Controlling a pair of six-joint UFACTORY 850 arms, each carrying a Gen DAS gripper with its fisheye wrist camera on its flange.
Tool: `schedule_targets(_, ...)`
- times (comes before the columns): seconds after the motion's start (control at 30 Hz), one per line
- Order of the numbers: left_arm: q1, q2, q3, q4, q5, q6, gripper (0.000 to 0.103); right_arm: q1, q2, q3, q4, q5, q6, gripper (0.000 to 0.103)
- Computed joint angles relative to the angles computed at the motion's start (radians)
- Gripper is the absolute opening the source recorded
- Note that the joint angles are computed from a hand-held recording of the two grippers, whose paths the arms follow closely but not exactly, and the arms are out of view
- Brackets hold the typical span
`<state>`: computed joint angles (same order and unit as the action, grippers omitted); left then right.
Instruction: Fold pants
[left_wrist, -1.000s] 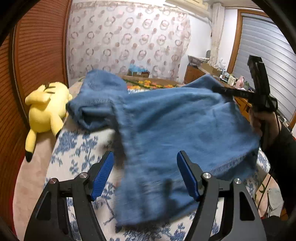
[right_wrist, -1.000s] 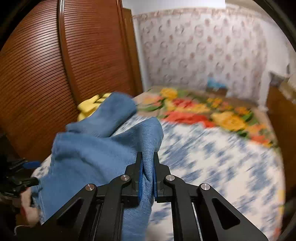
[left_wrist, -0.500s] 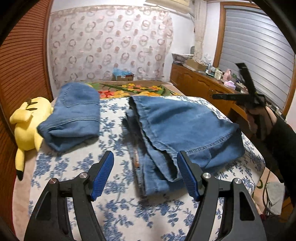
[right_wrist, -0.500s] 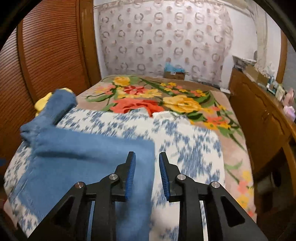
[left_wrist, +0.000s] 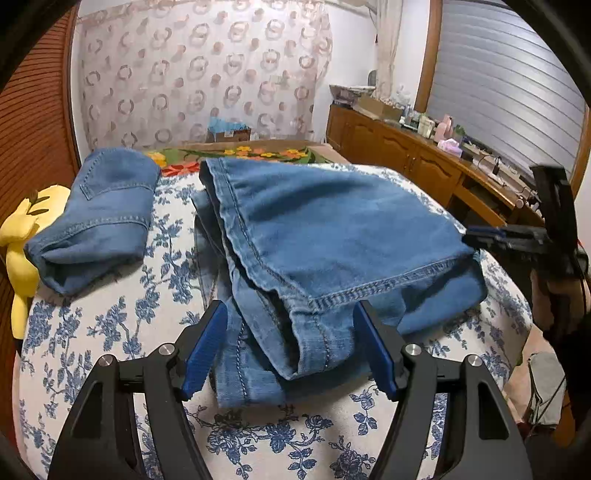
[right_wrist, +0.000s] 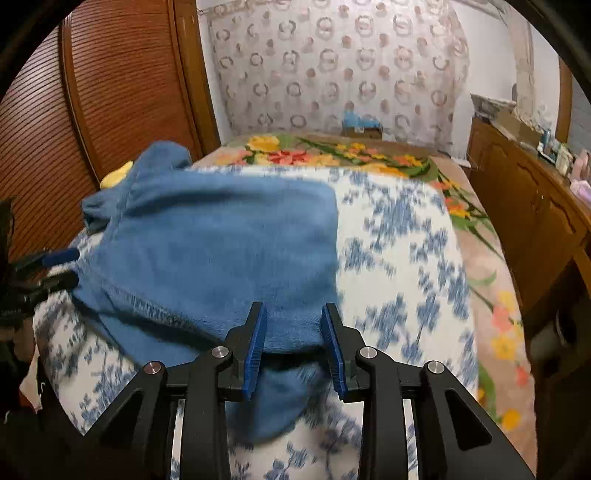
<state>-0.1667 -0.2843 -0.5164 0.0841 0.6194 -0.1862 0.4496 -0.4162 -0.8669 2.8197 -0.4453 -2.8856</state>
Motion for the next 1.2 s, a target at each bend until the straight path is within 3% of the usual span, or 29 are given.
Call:
schedule_targets(0.2,0.000,-0.004,0.001,0.008,-0.006,-0.017,0.071,-0.003,-0.023,0.025,-0.008,-0.027,0.024,0.033)
schedule_targets(0.3,-0.004,-0.001,0.004,0.022,-0.001,-0.033,0.064,-0.012,-0.025,0.031,-0.032,-0.049,0.060,0.033)
schedule_targets(0.5,-0.018,-0.009,0.001,0.047,-0.005,-0.038,0.047,0.010,-0.016,0.067,0.066,-0.090,-0.018,0.034)
schedule_targets(0.57,-0.013,-0.020,-0.006,0.069,-0.005,-0.049,0.031,0.018,-0.028,0.063,0.077,-0.103,-0.014,0.034)
schedule_targets(0.67,-0.008,-0.015,-0.001,0.105,0.002,-0.072,0.017,0.021,-0.020,0.074,0.069,-0.120,0.003,0.034)
schedule_targets(0.83,-0.006,0.060,0.051,0.038,0.041,-0.014,0.015,0.013,0.021,0.111,0.061,-0.170,0.010,0.037)
schedule_targets(0.97,0.027,0.042,0.042,0.037,0.007,-0.019,0.015,0.011,0.065,0.141,0.062,-0.220,0.015,0.045)
schedule_targets(1.2,0.018,0.000,0.027,0.024,-0.010,-0.030,0.021,0.026,0.033,0.088,0.107,-0.172,0.004,0.047)
